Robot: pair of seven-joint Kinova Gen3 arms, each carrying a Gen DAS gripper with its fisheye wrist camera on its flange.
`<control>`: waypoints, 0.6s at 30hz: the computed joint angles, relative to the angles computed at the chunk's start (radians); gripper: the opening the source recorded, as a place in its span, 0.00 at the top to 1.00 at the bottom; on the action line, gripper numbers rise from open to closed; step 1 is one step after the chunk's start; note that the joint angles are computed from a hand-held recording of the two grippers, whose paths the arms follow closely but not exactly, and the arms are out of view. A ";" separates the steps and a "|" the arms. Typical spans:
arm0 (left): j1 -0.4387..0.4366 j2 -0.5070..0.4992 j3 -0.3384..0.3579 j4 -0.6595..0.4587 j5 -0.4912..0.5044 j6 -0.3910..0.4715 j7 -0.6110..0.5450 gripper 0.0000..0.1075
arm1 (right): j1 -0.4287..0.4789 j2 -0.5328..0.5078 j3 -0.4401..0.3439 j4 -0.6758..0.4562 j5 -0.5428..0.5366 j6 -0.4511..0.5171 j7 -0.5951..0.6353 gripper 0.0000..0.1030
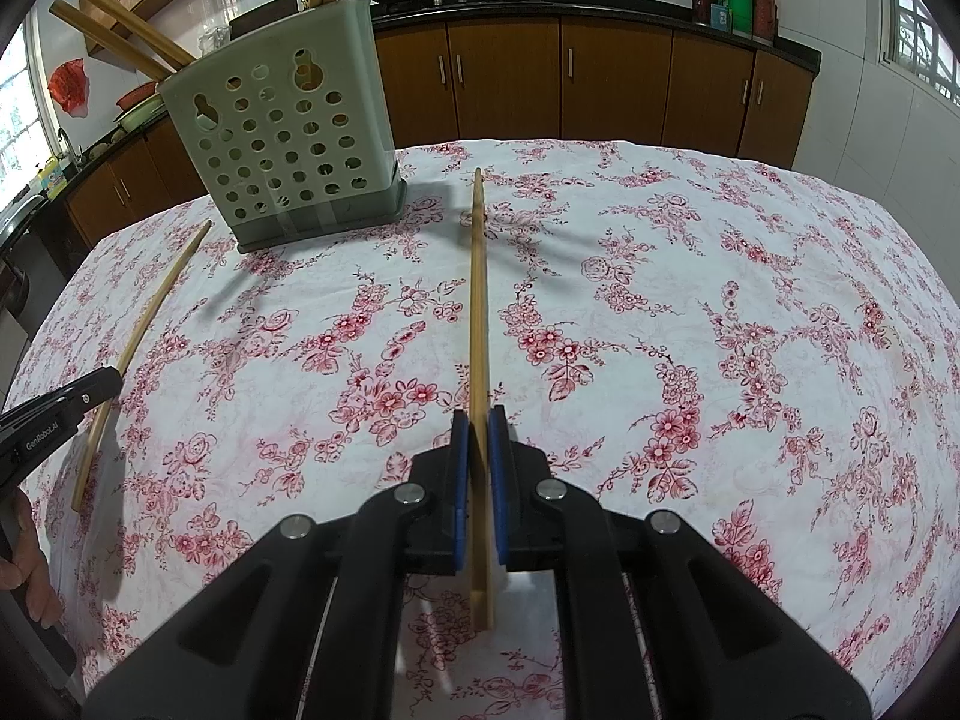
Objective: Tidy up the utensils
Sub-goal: 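Hold the grasped chopsticks at the table with both tools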
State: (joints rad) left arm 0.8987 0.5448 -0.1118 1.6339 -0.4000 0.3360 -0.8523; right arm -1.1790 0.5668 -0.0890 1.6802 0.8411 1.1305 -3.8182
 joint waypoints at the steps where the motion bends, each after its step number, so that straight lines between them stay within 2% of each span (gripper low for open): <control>1: 0.000 0.001 0.000 0.000 -0.001 0.000 0.000 0.91 | 0.000 0.000 0.000 0.000 0.000 0.000 0.000 0.91; 13: -0.003 -0.001 0.003 0.000 -0.002 0.001 0.001 0.91 | 0.000 -0.003 0.000 0.004 0.005 -0.006 -0.009 0.91; 18: 0.040 -0.006 -0.024 0.007 -0.048 0.025 0.015 0.92 | -0.015 -0.003 -0.007 0.002 0.001 0.005 -0.011 0.91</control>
